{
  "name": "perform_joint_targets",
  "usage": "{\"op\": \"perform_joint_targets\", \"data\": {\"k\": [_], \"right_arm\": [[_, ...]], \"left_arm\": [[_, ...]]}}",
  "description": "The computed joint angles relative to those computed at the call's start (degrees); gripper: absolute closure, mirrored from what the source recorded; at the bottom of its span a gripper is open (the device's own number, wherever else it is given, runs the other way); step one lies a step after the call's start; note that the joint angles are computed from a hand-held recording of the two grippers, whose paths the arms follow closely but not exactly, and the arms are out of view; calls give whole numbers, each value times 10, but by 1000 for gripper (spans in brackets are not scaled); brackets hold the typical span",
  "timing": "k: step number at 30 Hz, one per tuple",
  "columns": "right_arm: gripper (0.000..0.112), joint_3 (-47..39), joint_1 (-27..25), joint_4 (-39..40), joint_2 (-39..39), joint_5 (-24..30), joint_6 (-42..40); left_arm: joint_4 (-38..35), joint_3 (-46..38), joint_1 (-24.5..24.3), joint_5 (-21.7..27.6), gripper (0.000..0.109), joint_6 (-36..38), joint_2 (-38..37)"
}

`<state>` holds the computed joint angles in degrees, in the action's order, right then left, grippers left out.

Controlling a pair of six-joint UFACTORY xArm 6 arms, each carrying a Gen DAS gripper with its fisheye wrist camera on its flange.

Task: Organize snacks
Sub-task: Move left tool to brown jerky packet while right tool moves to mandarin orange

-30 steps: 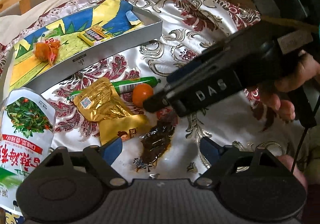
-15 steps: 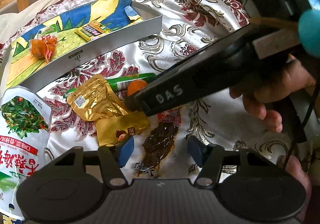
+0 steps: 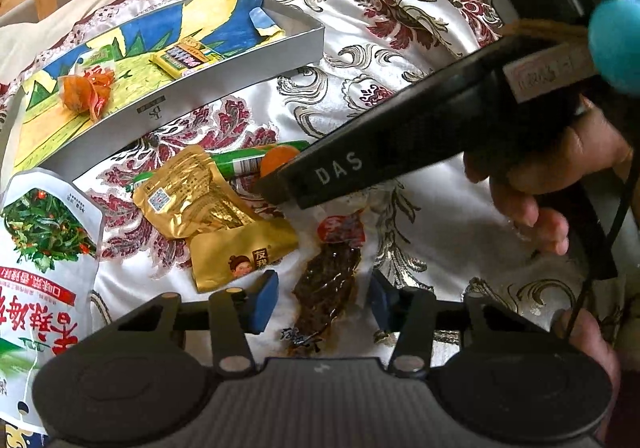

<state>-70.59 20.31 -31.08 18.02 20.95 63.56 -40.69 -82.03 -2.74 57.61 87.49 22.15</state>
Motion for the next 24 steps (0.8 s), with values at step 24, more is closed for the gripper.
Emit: {"op": "perform_joint_targets", "data": {"k": [24], "right_arm": [[77, -2, 1, -8, -3, 10, 8]], "left_arm": [[-10, 22, -2, -16, 59, 32, -13]]}}
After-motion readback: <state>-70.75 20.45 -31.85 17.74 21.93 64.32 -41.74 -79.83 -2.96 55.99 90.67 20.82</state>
